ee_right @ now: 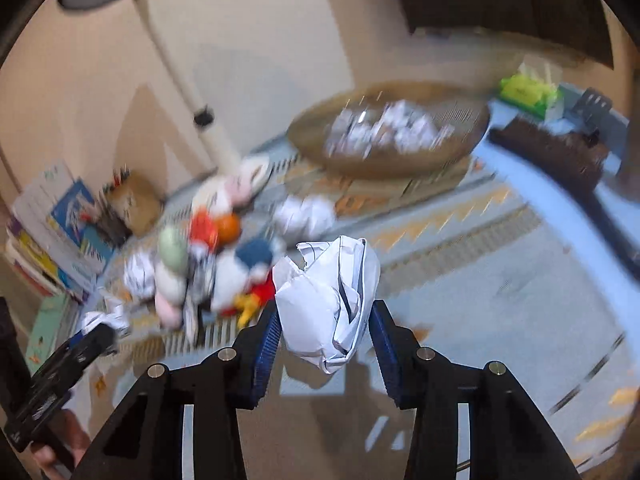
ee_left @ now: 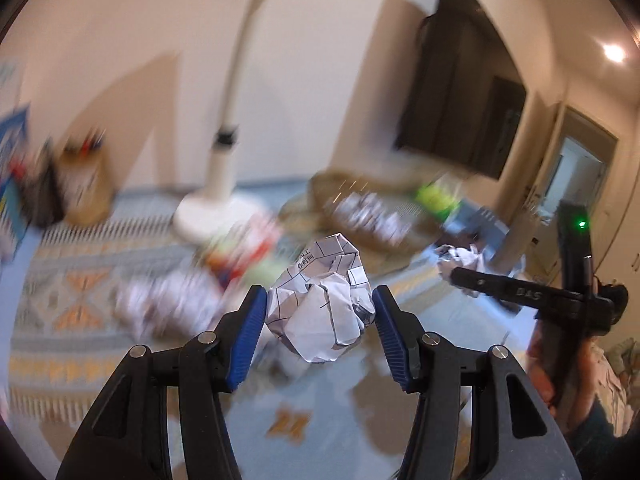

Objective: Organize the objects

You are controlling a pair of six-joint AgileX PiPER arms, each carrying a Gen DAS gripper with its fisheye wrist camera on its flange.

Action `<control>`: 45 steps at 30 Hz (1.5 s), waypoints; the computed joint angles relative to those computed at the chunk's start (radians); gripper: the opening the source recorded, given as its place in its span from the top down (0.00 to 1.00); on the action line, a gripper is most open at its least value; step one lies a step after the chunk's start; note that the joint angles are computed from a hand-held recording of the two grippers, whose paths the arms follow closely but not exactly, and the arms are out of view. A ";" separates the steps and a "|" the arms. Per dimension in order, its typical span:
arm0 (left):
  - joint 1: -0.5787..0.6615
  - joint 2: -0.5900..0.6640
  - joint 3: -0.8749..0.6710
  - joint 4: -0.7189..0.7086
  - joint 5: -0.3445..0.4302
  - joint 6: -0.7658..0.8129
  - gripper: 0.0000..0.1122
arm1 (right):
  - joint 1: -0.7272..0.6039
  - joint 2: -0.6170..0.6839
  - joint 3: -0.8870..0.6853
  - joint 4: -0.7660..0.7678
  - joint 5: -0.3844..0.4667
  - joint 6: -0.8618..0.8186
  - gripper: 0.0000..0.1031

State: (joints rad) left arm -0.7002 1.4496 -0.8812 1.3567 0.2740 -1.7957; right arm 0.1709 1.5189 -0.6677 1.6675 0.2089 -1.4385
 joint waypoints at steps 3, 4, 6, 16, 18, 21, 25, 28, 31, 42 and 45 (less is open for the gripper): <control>-0.016 0.116 -0.251 -0.271 0.056 0.300 0.54 | -0.092 -0.041 -0.095 -0.300 0.060 0.266 0.57; -0.008 0.162 -0.337 -0.371 0.063 0.400 0.54 | -0.113 -0.050 -0.146 -0.400 0.060 0.358 0.57; 0.023 0.273 -0.511 -0.571 0.062 0.600 0.54 | -0.139 -0.054 -0.229 -0.600 0.077 0.546 0.57; 0.083 0.832 -1.300 -1.119 0.316 1.142 0.47 | -0.175 0.260 -0.660 -1.031 0.137 0.841 0.56; 0.094 0.928 -1.449 -1.183 0.391 1.192 0.18 | -0.182 0.310 -0.699 -1.026 0.132 0.819 0.56; 0.107 0.957 -1.479 -1.234 0.393 1.215 0.16 | -0.201 0.363 -0.743 -0.990 0.134 0.753 0.29; 0.119 0.823 -1.246 -1.281 0.260 1.226 0.16 | -0.231 0.366 -0.731 -0.914 0.127 0.674 0.25; 0.117 0.669 -1.030 -1.264 0.140 1.184 0.16 | -0.256 0.300 -0.668 -0.811 0.148 0.563 0.25; 0.087 0.490 -0.818 -1.047 0.070 0.984 0.16 | -0.258 0.219 -0.602 -0.752 0.171 0.496 0.25; -0.078 -0.123 -0.039 -0.186 0.343 0.081 0.09 | -0.041 -0.124 -0.294 -0.790 0.150 0.528 0.16; -0.001 -0.189 0.178 -0.051 0.244 -0.159 0.09 | 0.028 -0.114 -0.237 -0.769 0.104 0.527 0.16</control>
